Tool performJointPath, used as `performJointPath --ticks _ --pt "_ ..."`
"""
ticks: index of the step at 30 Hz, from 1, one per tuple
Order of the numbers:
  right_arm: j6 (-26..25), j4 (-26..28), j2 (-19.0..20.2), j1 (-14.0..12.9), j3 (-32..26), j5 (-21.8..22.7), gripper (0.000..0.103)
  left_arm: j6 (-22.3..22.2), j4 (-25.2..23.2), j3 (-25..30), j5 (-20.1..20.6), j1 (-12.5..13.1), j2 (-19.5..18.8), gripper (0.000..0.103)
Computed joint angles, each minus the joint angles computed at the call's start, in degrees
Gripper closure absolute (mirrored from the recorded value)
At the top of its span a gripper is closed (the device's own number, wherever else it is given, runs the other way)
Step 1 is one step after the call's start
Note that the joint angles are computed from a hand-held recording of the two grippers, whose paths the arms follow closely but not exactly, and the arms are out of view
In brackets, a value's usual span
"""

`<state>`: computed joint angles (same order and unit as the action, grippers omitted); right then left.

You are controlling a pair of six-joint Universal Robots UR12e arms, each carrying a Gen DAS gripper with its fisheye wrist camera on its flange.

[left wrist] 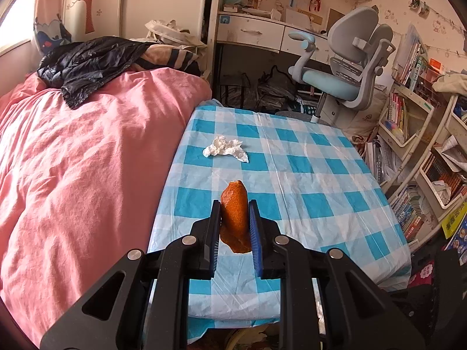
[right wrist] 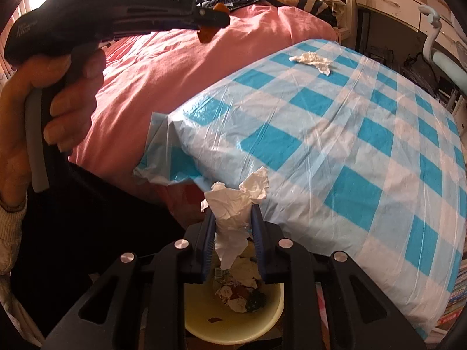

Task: Collect trash
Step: 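Lift the tissue over the wastebasket with the right gripper while the left lifts the orange piece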

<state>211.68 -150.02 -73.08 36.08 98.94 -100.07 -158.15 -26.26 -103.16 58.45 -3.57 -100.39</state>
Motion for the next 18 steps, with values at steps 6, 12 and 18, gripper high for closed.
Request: performJointPath --ticks 6,12,18 --pt "2.4 3.4 0.1 0.9 0.3 1.7 0.078 -0.1 -0.3 0.2 -1.6 0.5 0.1 0.085" --pt "1.4 6.1 1.3 1.5 -0.6 5.0 0.078 0.5 -1.1 0.4 -2.0 0.6 0.1 0.085" --pt "-2.3 9.1 2.6 2.0 -1.9 7.5 0.074 1.7 -1.7 0.1 -0.1 0.2 0.1 0.085"
